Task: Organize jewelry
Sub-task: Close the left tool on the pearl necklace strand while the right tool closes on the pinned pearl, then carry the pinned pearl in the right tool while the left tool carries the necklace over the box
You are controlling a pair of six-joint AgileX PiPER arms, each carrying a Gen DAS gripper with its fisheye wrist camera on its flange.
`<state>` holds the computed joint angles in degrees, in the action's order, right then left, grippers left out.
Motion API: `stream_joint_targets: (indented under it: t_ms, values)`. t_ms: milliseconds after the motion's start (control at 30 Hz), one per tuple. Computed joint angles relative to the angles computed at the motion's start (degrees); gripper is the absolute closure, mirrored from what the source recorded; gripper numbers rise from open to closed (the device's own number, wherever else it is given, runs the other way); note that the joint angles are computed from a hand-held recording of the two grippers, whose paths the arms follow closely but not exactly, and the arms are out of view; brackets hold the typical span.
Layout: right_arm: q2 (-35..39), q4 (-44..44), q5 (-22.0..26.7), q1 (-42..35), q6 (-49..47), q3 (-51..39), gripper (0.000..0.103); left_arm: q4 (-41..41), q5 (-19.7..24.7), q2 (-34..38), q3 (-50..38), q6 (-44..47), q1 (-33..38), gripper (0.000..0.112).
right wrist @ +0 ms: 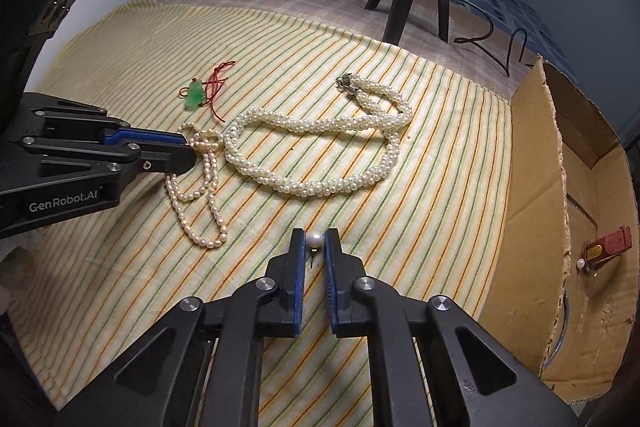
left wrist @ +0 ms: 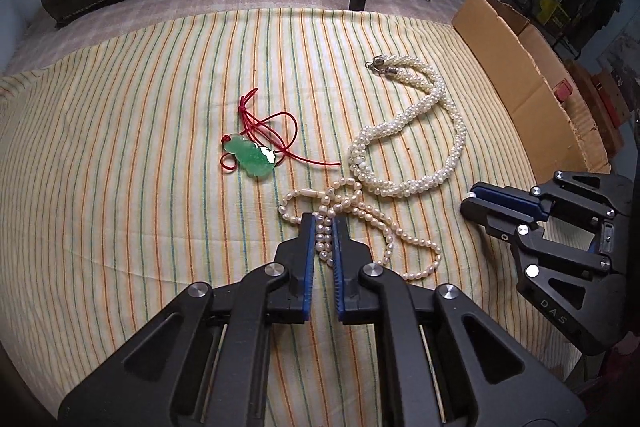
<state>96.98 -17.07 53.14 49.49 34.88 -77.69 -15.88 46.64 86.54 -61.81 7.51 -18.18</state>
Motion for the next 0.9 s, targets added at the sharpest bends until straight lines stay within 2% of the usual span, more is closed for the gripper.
stream_joint_targets:
  t_ms: [367,633,900]
  values:
    - [-4.7,-0.4,0.2,1.6,2.5,1.8,0.097,-5.4,3.3,-6.7,0.5,4.9,4.6,0.107]
    - [-10.1,-3.6,3.7,4.9,6.5,2.0,0.097,-9.8,6.9,-10.7,-2.0,6.2,6.1,0.107]
    - [-15.3,-8.0,8.9,7.6,10.8,2.1,0.096,-12.4,8.1,-12.8,-5.8,5.4,4.9,0.107]
